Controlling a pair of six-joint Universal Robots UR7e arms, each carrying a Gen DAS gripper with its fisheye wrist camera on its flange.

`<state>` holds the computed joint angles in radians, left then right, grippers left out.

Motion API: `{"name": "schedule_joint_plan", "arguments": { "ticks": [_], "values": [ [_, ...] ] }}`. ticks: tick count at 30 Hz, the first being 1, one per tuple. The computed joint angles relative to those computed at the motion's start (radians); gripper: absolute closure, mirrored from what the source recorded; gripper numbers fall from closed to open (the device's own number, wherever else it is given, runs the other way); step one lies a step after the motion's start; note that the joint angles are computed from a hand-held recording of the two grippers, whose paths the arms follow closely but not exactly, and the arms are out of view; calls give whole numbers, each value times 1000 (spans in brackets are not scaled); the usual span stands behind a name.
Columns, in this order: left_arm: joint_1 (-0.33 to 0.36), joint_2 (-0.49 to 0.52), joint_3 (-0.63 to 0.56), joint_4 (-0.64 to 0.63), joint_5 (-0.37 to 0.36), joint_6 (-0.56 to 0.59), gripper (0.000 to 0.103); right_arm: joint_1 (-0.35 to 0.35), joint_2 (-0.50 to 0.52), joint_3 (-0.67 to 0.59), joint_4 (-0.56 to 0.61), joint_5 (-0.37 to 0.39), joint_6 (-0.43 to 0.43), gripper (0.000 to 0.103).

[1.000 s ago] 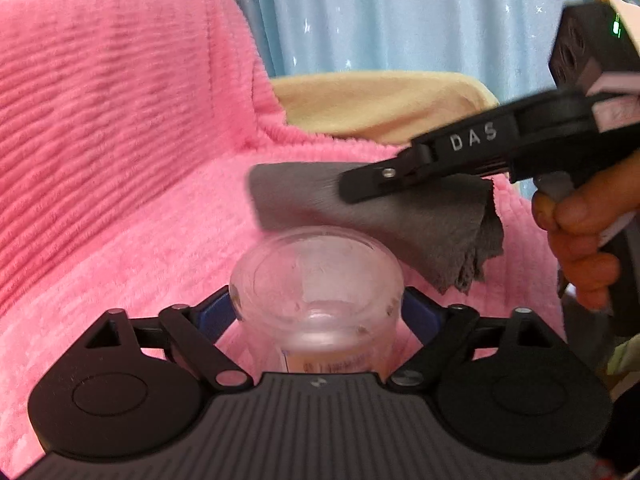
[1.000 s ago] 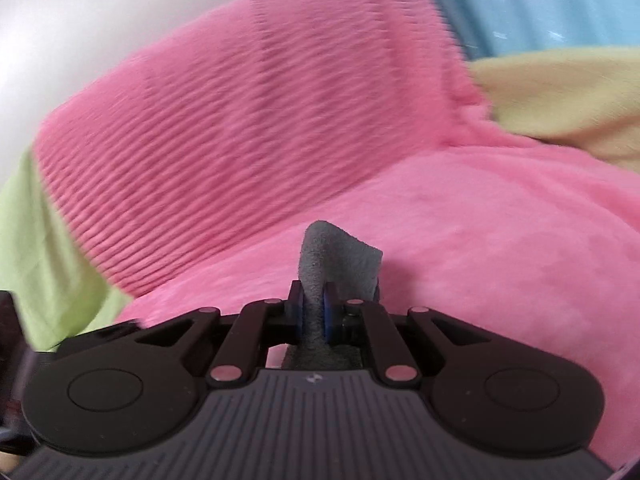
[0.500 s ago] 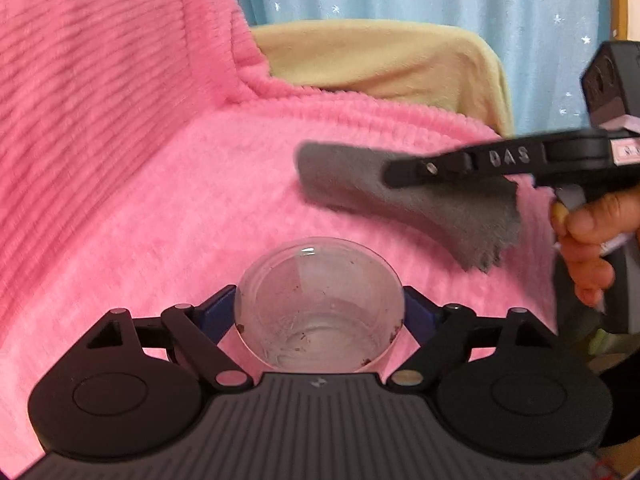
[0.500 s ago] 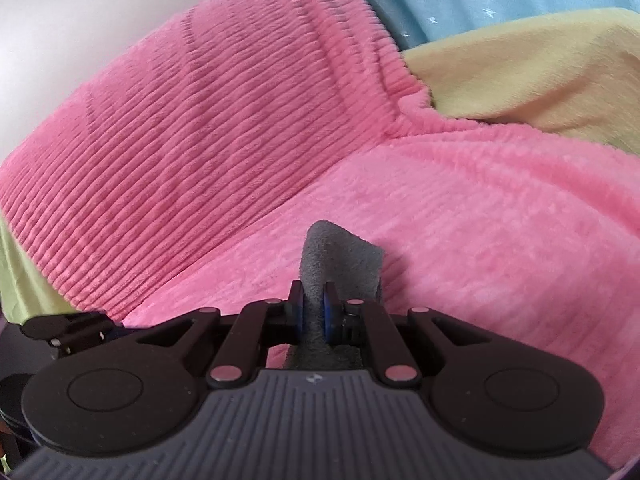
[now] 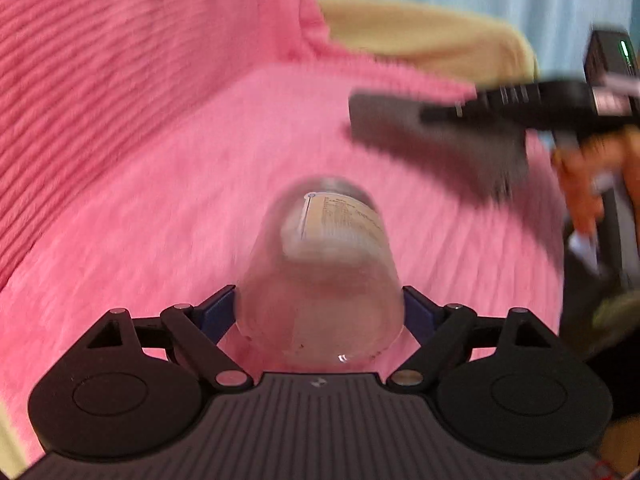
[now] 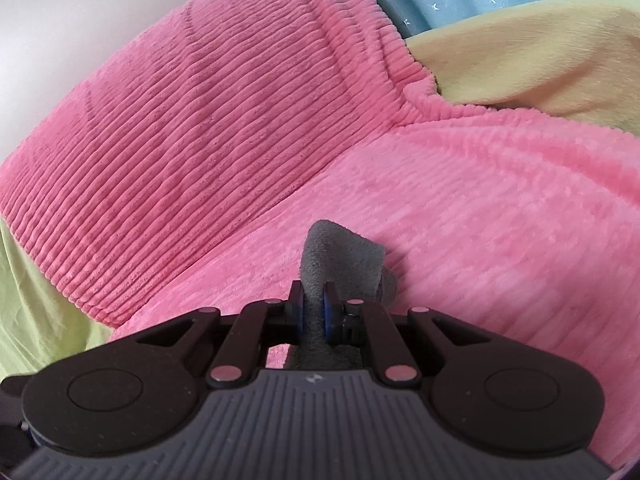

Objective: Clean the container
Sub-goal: 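Rotate the jar lid-up with the left gripper while the right gripper lifts the cloth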

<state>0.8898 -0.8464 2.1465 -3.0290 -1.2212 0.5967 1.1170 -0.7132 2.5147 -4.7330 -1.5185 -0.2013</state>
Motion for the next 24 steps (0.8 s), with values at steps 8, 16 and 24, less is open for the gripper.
{"name": "schedule_joint_plan", "arguments": {
  "ticks": [8,16,24],
  "values": [
    [-61,-31,-86,210,78,-3,12,5,-9,-8,21,-2,13,96],
    [-83,151,-331,479,108,-61,12,-13,-28,-1,29,15,38,96],
    [-102,176,-316,457,153,48,15,-24,-29,11,5,38,53,96]
  ]
}}
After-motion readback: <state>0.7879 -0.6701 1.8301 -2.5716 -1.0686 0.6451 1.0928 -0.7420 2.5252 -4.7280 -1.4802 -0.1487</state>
